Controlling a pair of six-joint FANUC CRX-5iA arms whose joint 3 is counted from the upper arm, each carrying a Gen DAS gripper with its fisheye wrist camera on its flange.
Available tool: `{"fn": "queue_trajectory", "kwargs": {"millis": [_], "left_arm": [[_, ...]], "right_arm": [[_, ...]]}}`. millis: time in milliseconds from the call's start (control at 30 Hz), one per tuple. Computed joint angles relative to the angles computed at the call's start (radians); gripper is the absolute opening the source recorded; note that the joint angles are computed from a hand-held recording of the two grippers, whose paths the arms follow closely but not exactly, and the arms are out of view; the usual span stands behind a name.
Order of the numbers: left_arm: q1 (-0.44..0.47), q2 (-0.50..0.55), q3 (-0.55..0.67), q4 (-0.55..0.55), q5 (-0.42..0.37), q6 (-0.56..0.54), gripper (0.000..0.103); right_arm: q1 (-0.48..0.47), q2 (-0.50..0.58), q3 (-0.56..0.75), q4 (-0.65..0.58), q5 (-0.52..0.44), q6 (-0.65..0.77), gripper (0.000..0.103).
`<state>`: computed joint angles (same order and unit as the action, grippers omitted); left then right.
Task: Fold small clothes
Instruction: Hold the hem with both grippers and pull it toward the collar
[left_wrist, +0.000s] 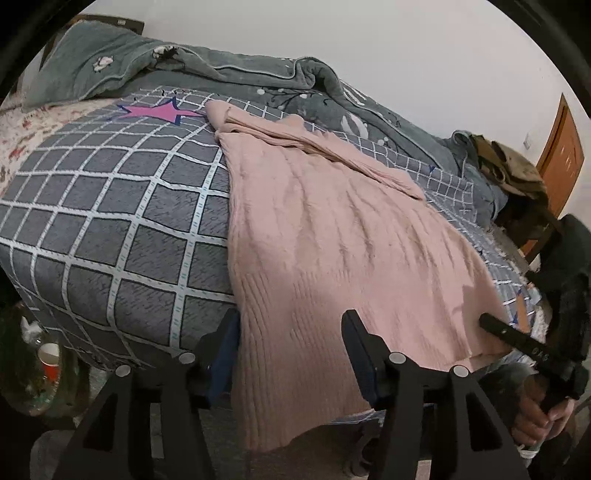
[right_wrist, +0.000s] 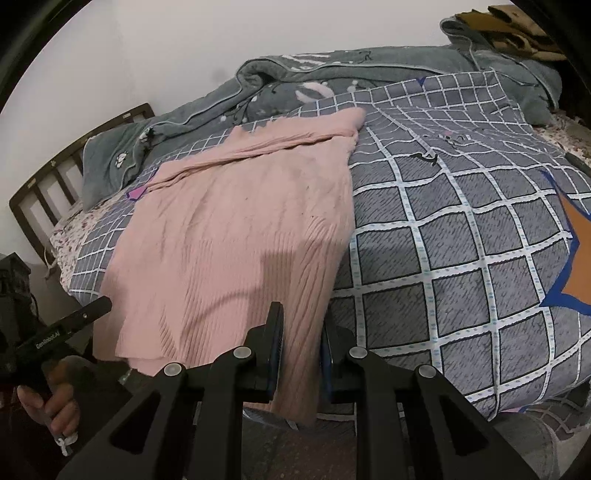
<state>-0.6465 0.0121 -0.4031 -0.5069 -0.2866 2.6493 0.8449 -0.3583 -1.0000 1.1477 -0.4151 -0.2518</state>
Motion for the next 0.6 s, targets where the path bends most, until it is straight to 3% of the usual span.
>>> {"fn": "queue_trajectory", "kwargs": {"millis": [300, 600], "left_arm": [[-0.074, 0.027, 0.070, -0.161, -0.114, 0.148, 0.052], [-0.087, 0.029, 0.081, -0.189, -0.140, 0.174, 0.054]], "right_arm": [[0.016, 0.023, 0.019, -0.034, -0.014, 0.038, 0.024], [0.042, 0.050, 0.046, -0.106, -0.041, 0.111, 0.025]]}}
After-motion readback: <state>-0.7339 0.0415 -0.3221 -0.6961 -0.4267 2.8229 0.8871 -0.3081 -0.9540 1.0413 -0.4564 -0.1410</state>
